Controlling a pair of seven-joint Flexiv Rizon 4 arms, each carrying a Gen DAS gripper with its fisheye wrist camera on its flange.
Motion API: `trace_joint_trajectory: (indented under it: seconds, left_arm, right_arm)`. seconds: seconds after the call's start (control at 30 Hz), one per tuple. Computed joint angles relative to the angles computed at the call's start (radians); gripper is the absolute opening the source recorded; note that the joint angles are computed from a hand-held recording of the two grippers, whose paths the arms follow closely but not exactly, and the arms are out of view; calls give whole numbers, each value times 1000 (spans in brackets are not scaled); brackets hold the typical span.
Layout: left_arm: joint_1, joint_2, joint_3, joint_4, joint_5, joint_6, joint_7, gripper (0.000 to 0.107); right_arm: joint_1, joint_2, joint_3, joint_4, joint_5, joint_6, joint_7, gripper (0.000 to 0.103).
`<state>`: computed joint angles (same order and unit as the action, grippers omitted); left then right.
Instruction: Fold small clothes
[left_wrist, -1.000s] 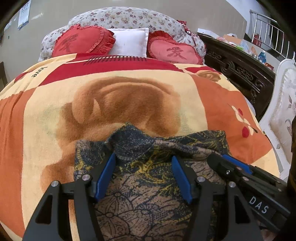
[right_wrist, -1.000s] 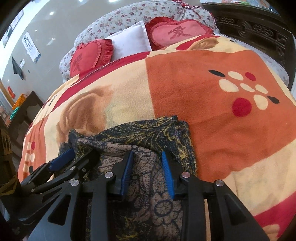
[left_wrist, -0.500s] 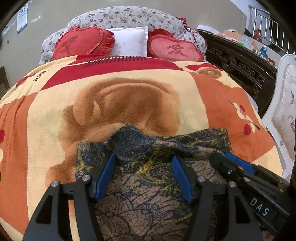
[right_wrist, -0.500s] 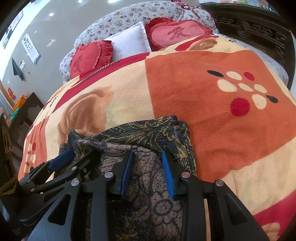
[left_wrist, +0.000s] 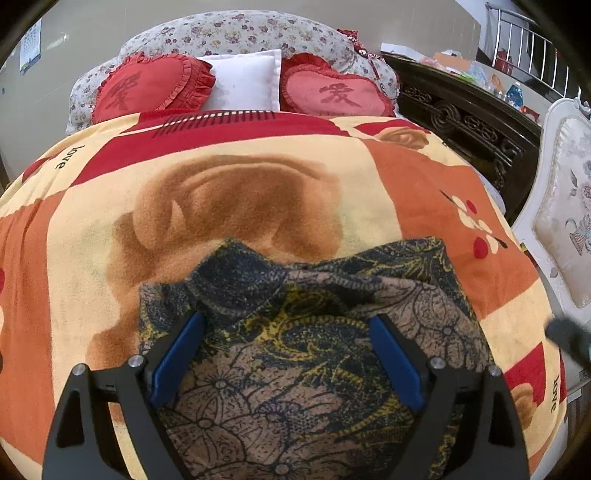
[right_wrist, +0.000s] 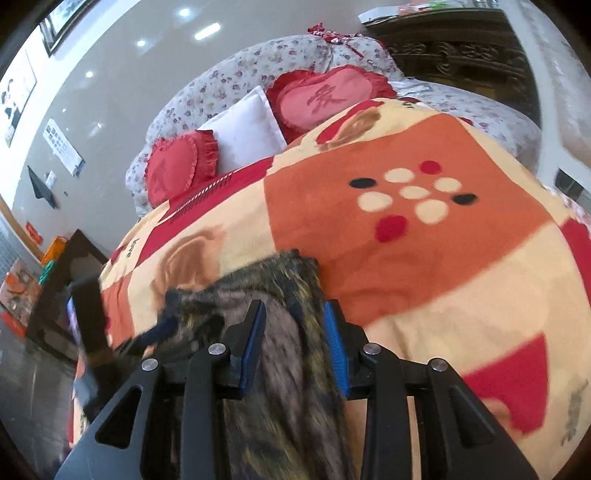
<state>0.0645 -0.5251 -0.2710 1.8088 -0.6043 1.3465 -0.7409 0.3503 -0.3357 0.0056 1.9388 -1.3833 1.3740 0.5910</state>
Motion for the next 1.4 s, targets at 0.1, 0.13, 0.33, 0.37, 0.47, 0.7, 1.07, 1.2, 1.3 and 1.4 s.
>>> trace_joint_trajectory:
  seconds: [0.1,0.13,0.33,0.37,0.47,0.7,1.07,1.2,1.3,1.4]
  left_arm:
    - [2,0,-1,0,-1,-1,1,94]
    - [2,0,-1,0,-1,-1,1,94]
    - [3,0,-4,2,-1,-2,4,96]
    - [5,1,-5,3,-3,-2,6,96]
    - [8,0,-8,2,-8,-3,11,97]
    - [142,91,-122,35,-249,-153,163,97]
    - [260,145,61,68,-370,-653,179,97]
    - [250,146,92,113,-390,-830,237,97]
    - [229,158,113,149,-465,-849,326,98]
    - [251,106,133,97,-528,-998,283,98]
  right_arm:
    - [-7,40,11,61,-65,11,35,35]
    - [-11,50,19,81,-90,9,45,35]
    - [-16,100,77,196,-62,-96,4,35]
    - [-20,106,83,217,-59,-99,32,35]
    - [-35,115,86,249,-85,-83,125,35]
    - [-65,121,89,241,-163,-64,216,35]
    - [-105,112,106,220,-249,-31,260,35]
    - [-106,106,110,213,-257,-23,255,35]
    - [-106,119,114,218,-258,-27,253,35]
    - [-115,140,115,226,-291,-28,283,35]
